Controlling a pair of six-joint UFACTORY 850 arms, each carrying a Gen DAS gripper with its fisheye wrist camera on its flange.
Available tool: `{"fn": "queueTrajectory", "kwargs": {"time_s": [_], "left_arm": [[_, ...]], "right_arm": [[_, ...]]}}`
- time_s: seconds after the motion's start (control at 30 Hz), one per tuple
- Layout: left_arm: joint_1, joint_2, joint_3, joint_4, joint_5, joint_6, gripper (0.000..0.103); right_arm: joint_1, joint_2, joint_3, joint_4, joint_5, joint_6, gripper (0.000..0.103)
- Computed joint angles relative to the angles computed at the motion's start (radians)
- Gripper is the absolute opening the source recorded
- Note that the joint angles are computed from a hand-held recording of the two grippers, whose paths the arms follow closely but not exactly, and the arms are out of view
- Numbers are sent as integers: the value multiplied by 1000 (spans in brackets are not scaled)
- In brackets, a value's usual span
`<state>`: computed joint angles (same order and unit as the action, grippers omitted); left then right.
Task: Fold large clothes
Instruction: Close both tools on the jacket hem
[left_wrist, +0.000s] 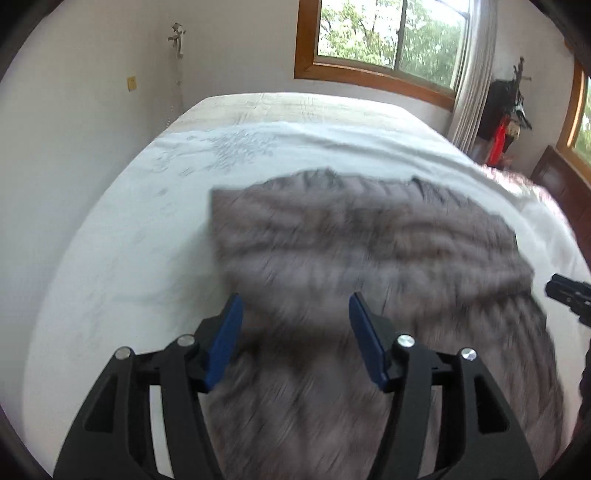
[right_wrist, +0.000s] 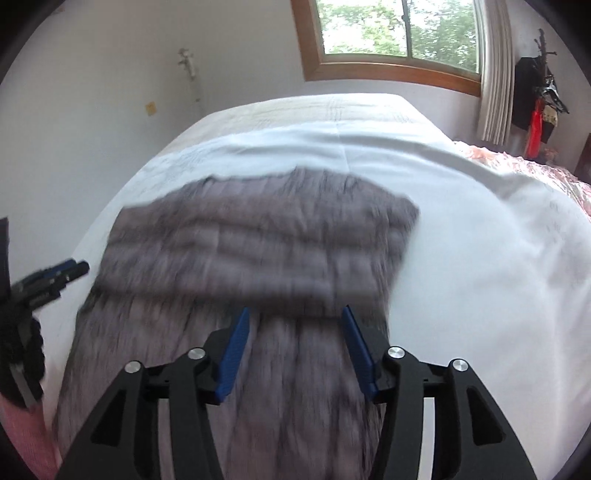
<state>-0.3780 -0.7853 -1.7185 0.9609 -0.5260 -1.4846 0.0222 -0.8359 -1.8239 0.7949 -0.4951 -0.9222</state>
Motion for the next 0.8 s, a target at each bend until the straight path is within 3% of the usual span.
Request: {"fn": "queueTrajectory", "kwargs": {"time_s": [0.1, 0.17, 0.27, 0.33, 0.43, 0.57, 0.77, 0.8], "left_arm": [[-25, 133, 226, 126, 51, -162, 67], [-50, 206, 355, 220, 45, -284, 71], [-92, 271, 484, 249, -12, -355, 74], [-107, 301, 548, 235, -8, -384, 75], [-116, 345, 635, 198, 85, -426, 75], [-120, 387, 719, 296, 212, -593, 78], [-145, 396, 752, 417, 223, -760, 79], [-144, 399, 757, 466, 241, -808, 79]], "right_arm": [[-31, 141, 249, 148, 93, -229, 63], [-56, 216, 380, 255, 120, -383, 68], [-104, 291, 515, 355, 89, -522, 71], [-137, 317, 570, 349, 38, -518, 71], [-165, 337, 622, 323, 15, -493, 71], [-190, 352, 666, 327, -21, -510, 71], [-200, 356, 688, 368, -51, -541, 72], [-199, 357, 690, 371, -59, -549, 69]]}}
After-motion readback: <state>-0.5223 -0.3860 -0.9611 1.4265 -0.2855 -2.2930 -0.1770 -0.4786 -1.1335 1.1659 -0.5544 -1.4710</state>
